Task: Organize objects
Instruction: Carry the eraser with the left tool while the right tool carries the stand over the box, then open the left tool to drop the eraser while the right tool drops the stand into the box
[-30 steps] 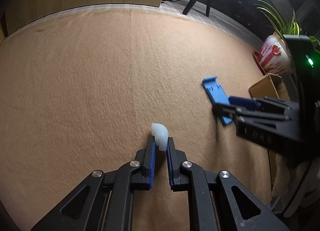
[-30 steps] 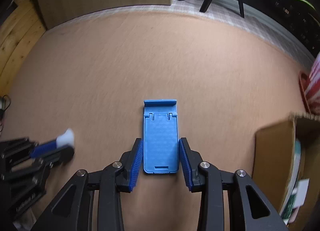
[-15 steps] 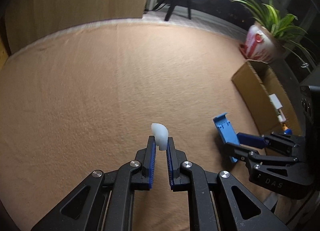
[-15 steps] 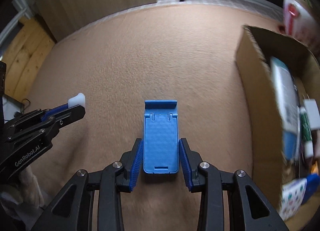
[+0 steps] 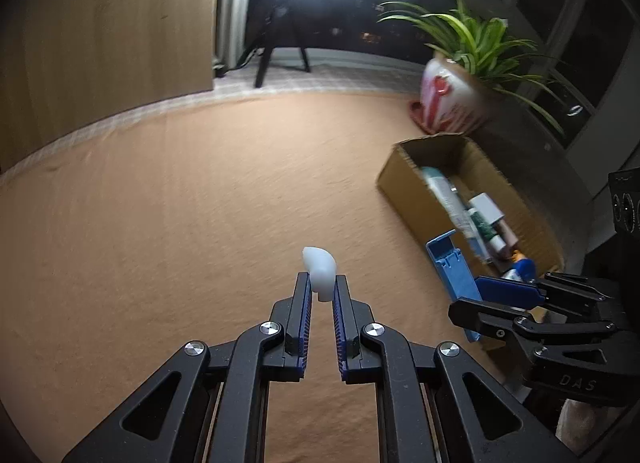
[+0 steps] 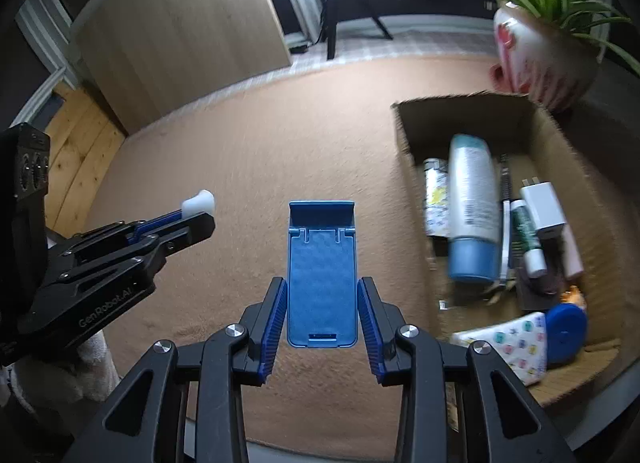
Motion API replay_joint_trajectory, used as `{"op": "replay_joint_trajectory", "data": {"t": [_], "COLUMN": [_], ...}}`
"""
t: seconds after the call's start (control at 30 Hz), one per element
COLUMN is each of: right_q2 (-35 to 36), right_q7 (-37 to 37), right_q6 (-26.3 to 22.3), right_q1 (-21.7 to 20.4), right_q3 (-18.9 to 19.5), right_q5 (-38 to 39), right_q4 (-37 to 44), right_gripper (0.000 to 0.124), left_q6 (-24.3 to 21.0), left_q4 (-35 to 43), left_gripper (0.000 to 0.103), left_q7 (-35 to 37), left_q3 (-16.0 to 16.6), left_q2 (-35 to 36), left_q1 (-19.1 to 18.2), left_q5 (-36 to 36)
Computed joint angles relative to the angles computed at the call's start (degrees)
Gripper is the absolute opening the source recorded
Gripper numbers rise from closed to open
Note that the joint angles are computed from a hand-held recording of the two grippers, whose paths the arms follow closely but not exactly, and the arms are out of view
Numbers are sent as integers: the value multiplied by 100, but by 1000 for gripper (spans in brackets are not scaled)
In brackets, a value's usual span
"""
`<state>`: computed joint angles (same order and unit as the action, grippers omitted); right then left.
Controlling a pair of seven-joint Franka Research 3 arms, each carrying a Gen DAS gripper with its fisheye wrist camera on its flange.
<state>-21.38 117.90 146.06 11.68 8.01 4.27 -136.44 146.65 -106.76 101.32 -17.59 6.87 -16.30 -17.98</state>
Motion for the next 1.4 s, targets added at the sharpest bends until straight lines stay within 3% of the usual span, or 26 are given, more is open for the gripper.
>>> {"op": "replay_joint_trajectory", "data": {"t": [0.23, 0.67, 1.23, 1.33, 1.37, 1.4], "right_q2": [-619, -1877, -1956, -1939, -1936, -1934], "right_q7": [264, 834, 712, 679, 629, 607], "right_q6": [-93, -618, -560, -446, -375, -358], "right_q1": [-351, -1104, -1359, -1386, -1359, -1346], "right_q3": [76, 214, 88, 57, 13, 2], "right_q5": [-340, -886, -865, -857, -816, -778], "right_q4": [-353, -1037, -1225, -1250, -1270, -1271], "right_gripper": [33, 33, 33, 33, 40, 55], "left_q6": [-42, -327, -1088, -1198, -1210, -1286], "left_q4": [292, 1588, 3984, 4225, 4256, 4351], "left_gripper": [11, 11, 12, 30, 50, 66], "left_q7": [85, -31, -720, -782, -814, -838], "left_q3": [-125, -444, -422, -418, -412, -414], "left_q2": [113, 1062, 2830, 2990, 3009, 3065], "left_q1": [-152, -443, -1190, -1238, -1242, -1250], "left_q5": [-17, 162, 1242, 1271, 1272, 1267]}}
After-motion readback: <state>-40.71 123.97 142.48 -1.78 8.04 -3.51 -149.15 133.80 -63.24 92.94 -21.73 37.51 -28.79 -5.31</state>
